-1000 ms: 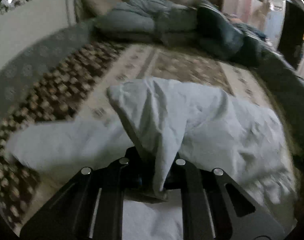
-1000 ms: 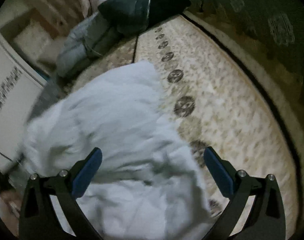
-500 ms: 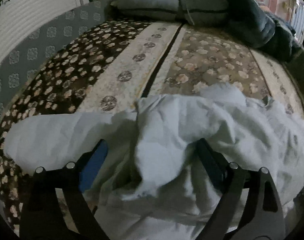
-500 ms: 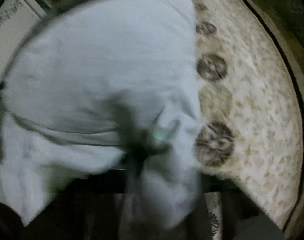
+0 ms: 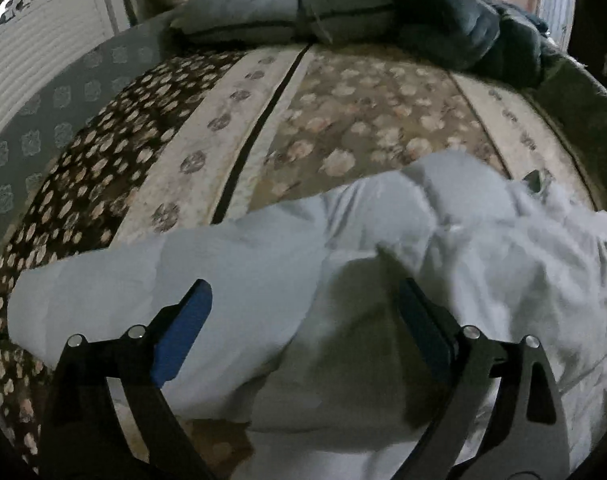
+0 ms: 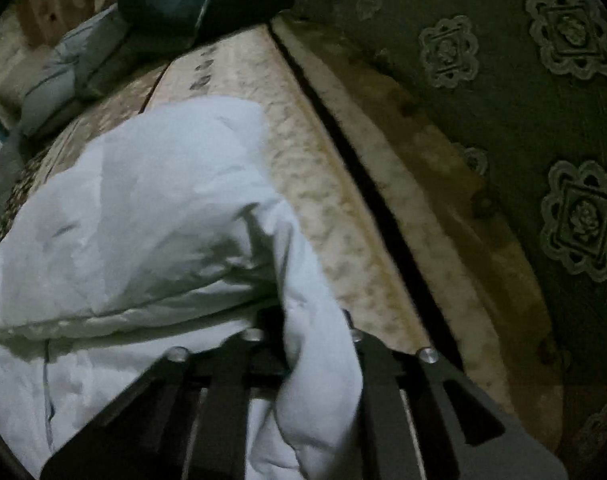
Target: Fold large clothes
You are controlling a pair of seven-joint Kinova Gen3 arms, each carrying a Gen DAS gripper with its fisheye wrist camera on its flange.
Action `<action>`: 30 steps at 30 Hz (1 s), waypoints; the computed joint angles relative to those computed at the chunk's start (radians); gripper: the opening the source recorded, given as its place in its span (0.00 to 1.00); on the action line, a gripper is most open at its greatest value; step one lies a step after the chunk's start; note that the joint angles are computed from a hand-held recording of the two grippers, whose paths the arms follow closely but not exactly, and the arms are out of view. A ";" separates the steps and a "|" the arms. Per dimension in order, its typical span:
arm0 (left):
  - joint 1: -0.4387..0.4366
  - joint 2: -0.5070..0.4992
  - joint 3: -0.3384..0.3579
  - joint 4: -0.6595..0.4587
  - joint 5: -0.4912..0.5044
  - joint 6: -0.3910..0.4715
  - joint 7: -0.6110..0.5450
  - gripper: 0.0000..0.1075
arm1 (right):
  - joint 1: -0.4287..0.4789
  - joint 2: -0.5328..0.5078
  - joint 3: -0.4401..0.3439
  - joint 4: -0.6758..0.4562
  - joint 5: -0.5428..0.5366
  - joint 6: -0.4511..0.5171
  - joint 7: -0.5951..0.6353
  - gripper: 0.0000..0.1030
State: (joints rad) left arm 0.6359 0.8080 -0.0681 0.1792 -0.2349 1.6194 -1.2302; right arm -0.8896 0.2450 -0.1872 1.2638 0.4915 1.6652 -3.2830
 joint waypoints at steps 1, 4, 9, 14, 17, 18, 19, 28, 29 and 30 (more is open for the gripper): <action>-0.010 -0.025 -0.003 0.046 0.003 -0.007 0.016 0.86 | 0.012 0.008 -0.010 -0.010 -0.017 0.015 -0.006 0.35; -0.044 -0.094 -0.012 0.185 0.002 -0.041 0.064 0.87 | -0.031 0.012 0.001 -0.090 0.023 0.111 -0.049 0.54; -0.068 -0.198 -0.116 0.417 0.023 -0.131 0.059 0.88 | -0.163 -0.016 -0.006 -0.185 0.213 0.169 -0.096 0.78; -0.177 -0.330 -0.149 0.649 0.051 -0.221 0.215 0.93 | -0.241 -0.019 -0.054 -0.256 0.313 0.260 -0.073 0.83; -0.313 -0.368 -0.091 0.765 0.144 -0.250 0.243 0.93 | -0.290 -0.071 -0.046 -0.215 0.303 0.239 -0.170 0.83; -0.349 -0.379 -0.083 0.805 0.185 -0.263 0.254 0.93 | -0.304 -0.078 -0.041 -0.208 0.307 0.249 -0.189 0.83; -0.393 -0.391 -0.057 0.848 0.225 -0.291 0.271 0.93 | -0.300 -0.067 -0.052 -0.220 0.315 0.265 -0.191 0.83; -0.463 -0.437 -0.014 1.026 0.429 -0.552 0.301 0.76 | -0.222 -0.057 -0.068 -0.211 0.253 0.216 -0.109 0.83; -0.482 -0.431 0.006 1.033 0.449 -0.578 0.290 0.43 | -0.208 -0.054 -0.065 -0.208 0.240 0.200 -0.084 0.83; -0.488 -0.437 0.008 1.043 0.473 -0.600 0.282 0.21 | -0.200 -0.053 -0.062 -0.206 0.233 0.187 -0.072 0.83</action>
State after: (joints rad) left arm 0.1482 0.3713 -0.0596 1.2219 0.2382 1.0193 -0.9479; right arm -1.0899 0.1918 -0.2494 1.0578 0.7249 1.8519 -3.3550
